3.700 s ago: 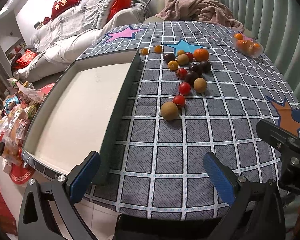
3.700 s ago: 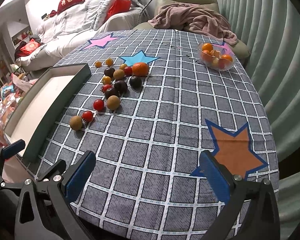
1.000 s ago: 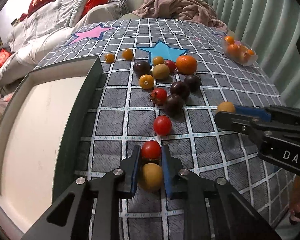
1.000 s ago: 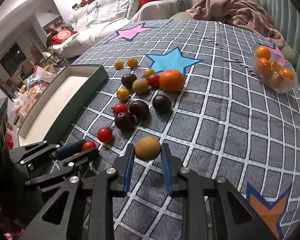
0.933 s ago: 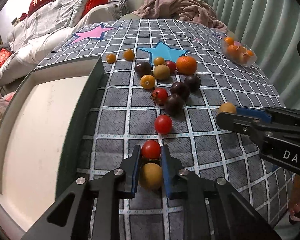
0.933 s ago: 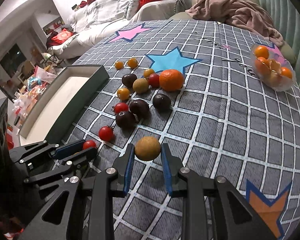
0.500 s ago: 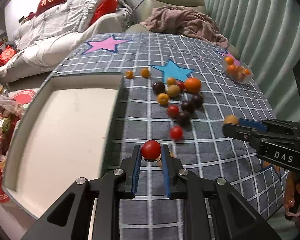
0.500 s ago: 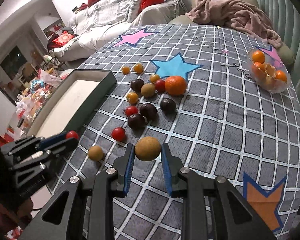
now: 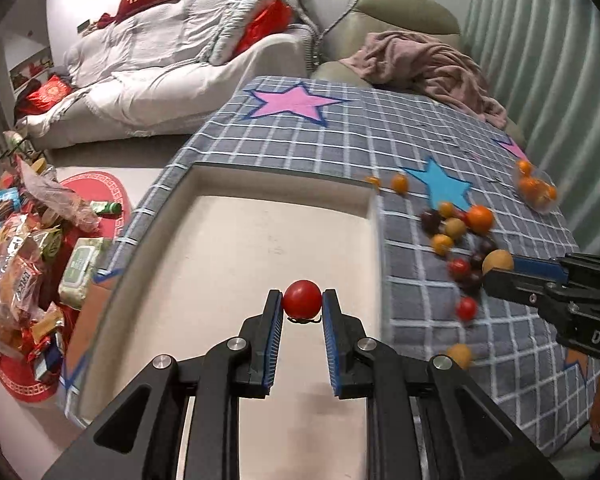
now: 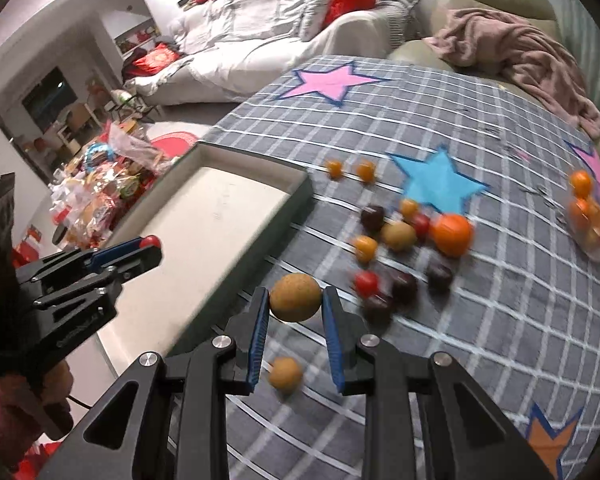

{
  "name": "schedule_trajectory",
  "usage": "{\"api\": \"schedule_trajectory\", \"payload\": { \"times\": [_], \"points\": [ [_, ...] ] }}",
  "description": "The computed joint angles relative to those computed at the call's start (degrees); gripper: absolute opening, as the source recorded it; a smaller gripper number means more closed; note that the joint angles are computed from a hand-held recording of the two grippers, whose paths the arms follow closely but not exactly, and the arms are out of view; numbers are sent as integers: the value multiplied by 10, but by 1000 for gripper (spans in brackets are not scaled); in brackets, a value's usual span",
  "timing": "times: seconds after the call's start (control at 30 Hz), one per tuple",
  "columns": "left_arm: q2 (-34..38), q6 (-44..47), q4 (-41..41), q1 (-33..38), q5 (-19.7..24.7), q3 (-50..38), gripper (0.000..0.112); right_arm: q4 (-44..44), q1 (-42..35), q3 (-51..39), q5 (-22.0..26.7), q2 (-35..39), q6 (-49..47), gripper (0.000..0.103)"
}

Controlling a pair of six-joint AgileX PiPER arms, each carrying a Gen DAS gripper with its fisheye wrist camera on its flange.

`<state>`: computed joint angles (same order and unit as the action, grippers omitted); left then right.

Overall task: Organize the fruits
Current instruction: 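Carry both fruits over the white tray and open both grippers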

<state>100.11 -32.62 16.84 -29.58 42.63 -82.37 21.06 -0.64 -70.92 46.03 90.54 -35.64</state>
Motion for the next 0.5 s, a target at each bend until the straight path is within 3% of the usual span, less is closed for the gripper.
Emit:
{"api": "schedule_trajectory", "payload": {
  "times": [0.5],
  "points": [
    [111, 29, 11, 75, 21, -91, 22, -118, 142, -211, 22, 213, 175, 29]
  ]
}}
